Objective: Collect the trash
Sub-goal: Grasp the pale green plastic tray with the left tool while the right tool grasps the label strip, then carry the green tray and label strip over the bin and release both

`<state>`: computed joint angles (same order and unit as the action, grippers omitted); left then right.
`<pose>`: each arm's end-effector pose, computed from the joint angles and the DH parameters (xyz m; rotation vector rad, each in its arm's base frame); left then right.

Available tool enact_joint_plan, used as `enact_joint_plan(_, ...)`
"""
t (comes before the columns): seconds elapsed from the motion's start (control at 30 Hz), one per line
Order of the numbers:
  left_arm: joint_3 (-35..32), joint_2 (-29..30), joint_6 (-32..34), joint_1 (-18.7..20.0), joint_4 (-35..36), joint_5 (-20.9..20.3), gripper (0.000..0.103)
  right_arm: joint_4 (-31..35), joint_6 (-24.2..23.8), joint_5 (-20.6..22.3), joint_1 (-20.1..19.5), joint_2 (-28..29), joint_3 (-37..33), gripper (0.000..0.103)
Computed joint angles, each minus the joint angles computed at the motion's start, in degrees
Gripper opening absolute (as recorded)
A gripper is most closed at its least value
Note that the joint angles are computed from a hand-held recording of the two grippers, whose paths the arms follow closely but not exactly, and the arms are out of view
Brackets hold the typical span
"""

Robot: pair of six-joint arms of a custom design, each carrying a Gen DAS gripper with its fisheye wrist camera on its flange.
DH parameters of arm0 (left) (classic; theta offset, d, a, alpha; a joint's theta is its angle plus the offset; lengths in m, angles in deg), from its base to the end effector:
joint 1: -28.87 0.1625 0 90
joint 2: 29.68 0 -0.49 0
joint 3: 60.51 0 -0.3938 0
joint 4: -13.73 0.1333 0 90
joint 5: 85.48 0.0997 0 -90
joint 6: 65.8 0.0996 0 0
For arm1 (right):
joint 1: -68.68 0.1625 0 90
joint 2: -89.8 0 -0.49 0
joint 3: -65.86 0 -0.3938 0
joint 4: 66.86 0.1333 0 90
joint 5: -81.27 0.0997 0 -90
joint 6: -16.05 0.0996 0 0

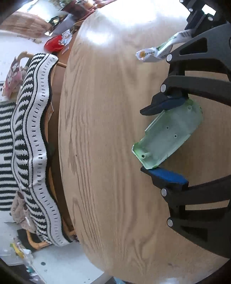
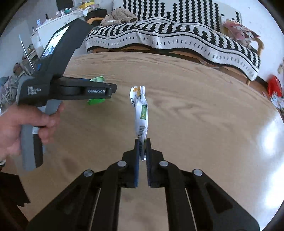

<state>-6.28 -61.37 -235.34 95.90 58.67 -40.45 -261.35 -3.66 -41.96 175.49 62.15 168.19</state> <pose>-0.0917 -0.7383 0.1657 0.4891 2.3002 -0.5695 0.2680 -0.6148 -0.0126 0.5899 -2.4166 0.6411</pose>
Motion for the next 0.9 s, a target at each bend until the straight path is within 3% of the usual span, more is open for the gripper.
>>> enact_joint_plan(0.23,26.7,-18.4,0.7,-3.4,-7.0,2.6,0.057,-5.3,9.7,-1.3,5.1,-1.7,9.6,0.007)
enact_joint_plan(0.5,54.4,-39.8,1.5,-7.6,-14.9,0.1,0.057,-14.7,16.4,-3.2,13.4,0.9,20.1,0.007)
enact_joint_plan(0.73,65.2,-47.3,-5.5,-5.7,-13.2,5.6,0.057,-19.8,22.8,-6.2,19.8,6.5,26.1,0.007)
enact_joint_plan(0.9,68.5,-47.3,-8.6,-4.7,-13.1,9.0,0.057,-19.0,32.1,-5.9,22.3,8.3,30.2,0.007)
